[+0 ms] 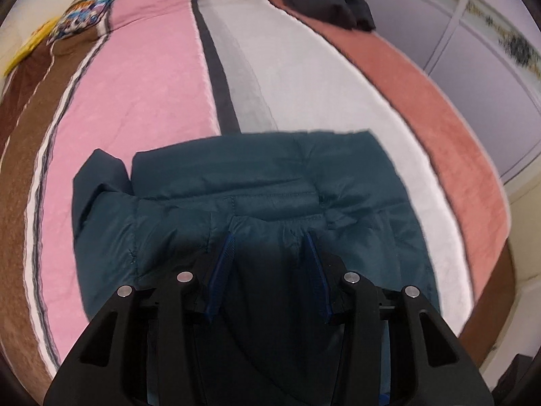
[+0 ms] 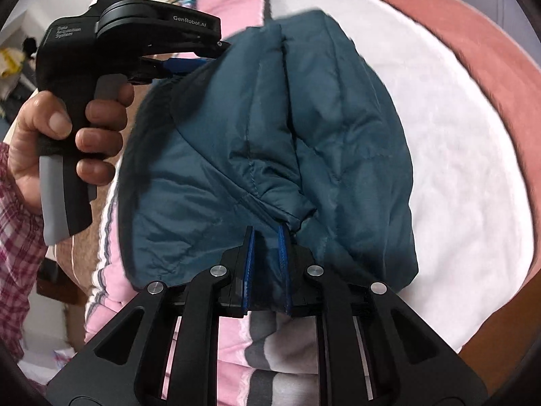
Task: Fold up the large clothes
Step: 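Fold the lifted jacket over onto itself and lower it with both grippers, then open both grippers and release the folded jacket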
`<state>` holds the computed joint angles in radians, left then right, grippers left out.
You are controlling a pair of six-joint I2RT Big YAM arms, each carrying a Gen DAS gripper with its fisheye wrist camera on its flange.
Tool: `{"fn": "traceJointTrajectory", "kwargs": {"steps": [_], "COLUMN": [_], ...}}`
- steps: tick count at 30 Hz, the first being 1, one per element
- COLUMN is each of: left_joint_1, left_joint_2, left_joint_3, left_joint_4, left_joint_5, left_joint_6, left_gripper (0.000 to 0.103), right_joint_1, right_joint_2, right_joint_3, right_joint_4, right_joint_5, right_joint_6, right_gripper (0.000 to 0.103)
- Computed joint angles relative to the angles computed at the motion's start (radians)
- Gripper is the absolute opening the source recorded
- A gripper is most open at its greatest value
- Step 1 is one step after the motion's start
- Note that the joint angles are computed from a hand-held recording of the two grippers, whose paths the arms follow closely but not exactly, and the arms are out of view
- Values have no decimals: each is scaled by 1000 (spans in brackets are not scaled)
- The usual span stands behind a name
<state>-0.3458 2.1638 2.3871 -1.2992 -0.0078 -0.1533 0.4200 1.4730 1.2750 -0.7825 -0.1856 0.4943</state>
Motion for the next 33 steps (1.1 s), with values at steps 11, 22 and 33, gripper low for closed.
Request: {"fn": "traceJointTrajectory", "kwargs": {"steps": [11, 22, 33], "left_joint_1": [-20, 67, 211], "left_joint_2": [54, -204, -363], "left_joint_3": [44, -218, -556], "left_joint_4": [-22, 177, 245], "left_joint_5": [-51, 106, 296], "left_joint_6": [43, -21, -190], "left_gripper": [44, 66, 78], "right_joint_1": [-43, -77, -75], "right_joint_2": [85, 100, 43], "right_joint_3": [30, 62, 57], "right_joint_4": [-1, -34, -23], "right_joint_5": [-63, -104, -120], "right_joint_6": [7, 21, 0], "right_gripper": [7, 8, 38]}}
